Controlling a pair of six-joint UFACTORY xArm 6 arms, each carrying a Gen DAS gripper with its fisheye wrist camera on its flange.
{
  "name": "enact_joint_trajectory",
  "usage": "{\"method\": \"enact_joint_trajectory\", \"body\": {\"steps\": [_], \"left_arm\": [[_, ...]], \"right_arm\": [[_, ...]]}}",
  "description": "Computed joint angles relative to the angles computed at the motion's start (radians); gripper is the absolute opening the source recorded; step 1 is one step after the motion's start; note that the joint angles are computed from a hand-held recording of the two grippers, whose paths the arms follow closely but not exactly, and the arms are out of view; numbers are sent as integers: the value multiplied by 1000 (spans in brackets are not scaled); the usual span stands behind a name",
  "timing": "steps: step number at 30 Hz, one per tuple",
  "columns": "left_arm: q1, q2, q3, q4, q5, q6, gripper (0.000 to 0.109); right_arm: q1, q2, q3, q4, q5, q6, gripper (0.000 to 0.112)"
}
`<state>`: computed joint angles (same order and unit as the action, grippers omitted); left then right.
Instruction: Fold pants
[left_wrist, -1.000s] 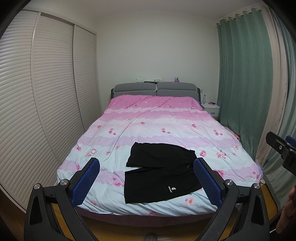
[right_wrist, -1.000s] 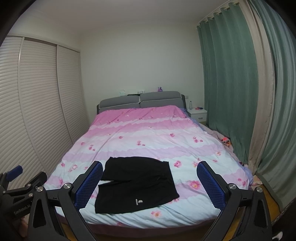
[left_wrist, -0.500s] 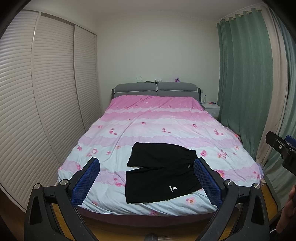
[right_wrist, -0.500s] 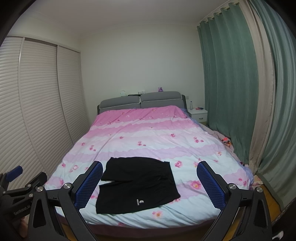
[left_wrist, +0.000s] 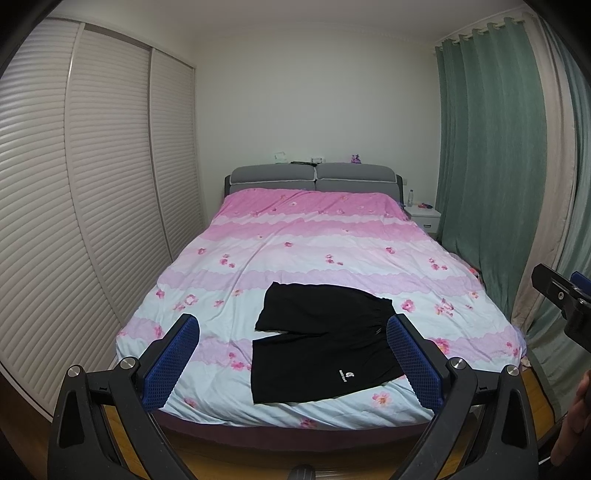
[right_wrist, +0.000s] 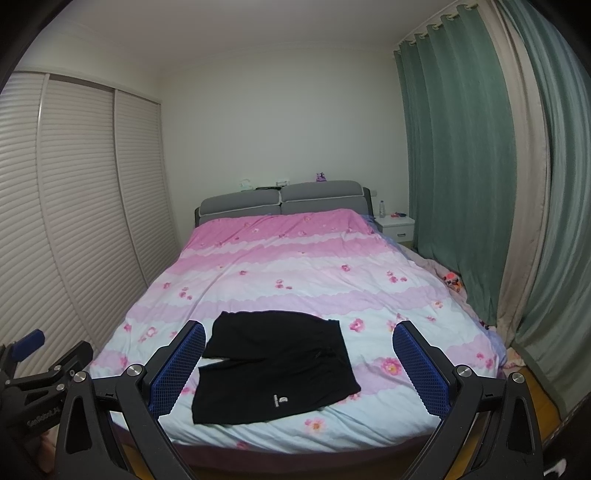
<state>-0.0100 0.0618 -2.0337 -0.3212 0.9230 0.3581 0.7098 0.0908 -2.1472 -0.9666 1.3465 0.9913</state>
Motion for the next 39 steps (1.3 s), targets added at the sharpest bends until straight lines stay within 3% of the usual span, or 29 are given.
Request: {"method": "enact_joint_trajectory", "body": {"steps": [23, 32, 39], "left_arm": [[-4, -21, 28, 3, 0, 8, 103], [-42, -25, 42, 31, -16, -19, 103], [-90, 190, -215, 82, 37, -66, 103]], "right_arm": [[-1, 2, 6, 4, -7, 10, 103], [-36, -14, 31, 22, -45, 3, 103], [-111, 30, -2, 70, -72, -44, 103]]}}
